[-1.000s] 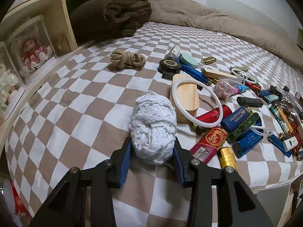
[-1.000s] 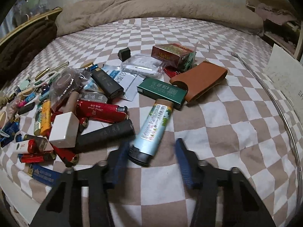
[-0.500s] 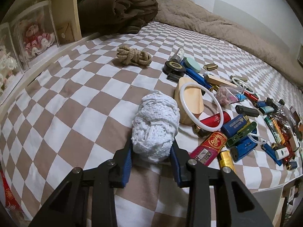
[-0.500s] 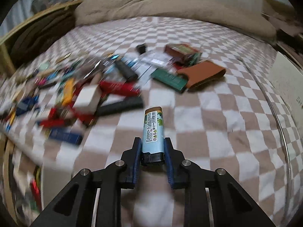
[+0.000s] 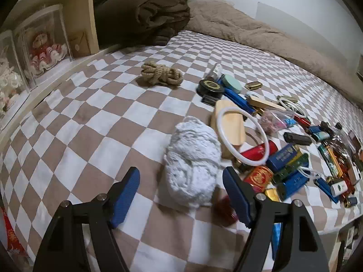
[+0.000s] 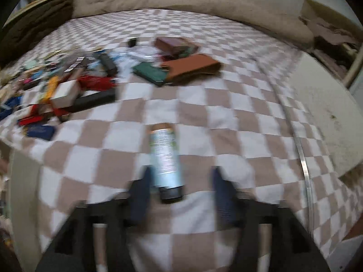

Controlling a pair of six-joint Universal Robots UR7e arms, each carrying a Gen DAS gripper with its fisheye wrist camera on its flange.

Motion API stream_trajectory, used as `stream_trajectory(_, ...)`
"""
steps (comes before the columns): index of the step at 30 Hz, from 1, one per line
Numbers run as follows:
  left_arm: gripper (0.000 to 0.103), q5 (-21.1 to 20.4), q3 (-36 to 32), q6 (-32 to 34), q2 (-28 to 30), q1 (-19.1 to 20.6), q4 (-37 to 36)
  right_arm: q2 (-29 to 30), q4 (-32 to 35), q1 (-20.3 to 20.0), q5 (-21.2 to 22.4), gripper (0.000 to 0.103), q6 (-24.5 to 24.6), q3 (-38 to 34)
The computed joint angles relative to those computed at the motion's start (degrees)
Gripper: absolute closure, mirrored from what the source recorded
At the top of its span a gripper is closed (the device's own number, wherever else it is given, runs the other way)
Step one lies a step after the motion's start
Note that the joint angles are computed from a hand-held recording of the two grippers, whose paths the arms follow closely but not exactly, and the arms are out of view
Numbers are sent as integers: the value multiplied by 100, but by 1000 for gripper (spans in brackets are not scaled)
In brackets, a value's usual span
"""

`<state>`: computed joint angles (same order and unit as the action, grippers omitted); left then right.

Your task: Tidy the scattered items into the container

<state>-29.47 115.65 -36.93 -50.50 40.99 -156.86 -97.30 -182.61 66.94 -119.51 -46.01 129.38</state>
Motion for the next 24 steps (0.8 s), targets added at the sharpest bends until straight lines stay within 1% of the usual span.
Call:
stream_trajectory(1,27,-53,-15,12,-9,31,-3,12,-51,-32,-5,25,-3,-24)
stream_trajectory(4,27,-100,-75,33,-5,77,24,-24,98,-144,38,25,198,-120)
stream_trajectory(6,27,-95,-150,73,28,94,98,24,22,-148,-84,25,215,-185)
stream_trajectory(9,27,-211,-299,299,98,140,197,91,-115,-146,-327,25,195,-272)
stream_trajectory(15,27,-178,-633,201,206,263,703,246,-382,-240,-692,25,120,-491)
stream_trajectory(17,28,-156,-665,194,227,275,743,201,-383,-316,-721,25,162,-514)
stream_trajectory(18,30,-159,-657,225,229,277,695,183,-314,-347,-692,25,229,-548)
stream_trajectory(19,41,-184,-630,287,222,278,589,137,-212,-383,-639,25,315,-565)
stream_trajectory(20,55,-188,-608,314,213,277,521,95,-124,-409,-592,25,397,-570)
stream_trajectory(21,59,-178,-594,298,201,276,491,52,-49,-428,-553,25,467,-562)
stream_trajectory(24,60,-285,-506,359,144,290,222,-136,174,-425,-354,25,660,-440)
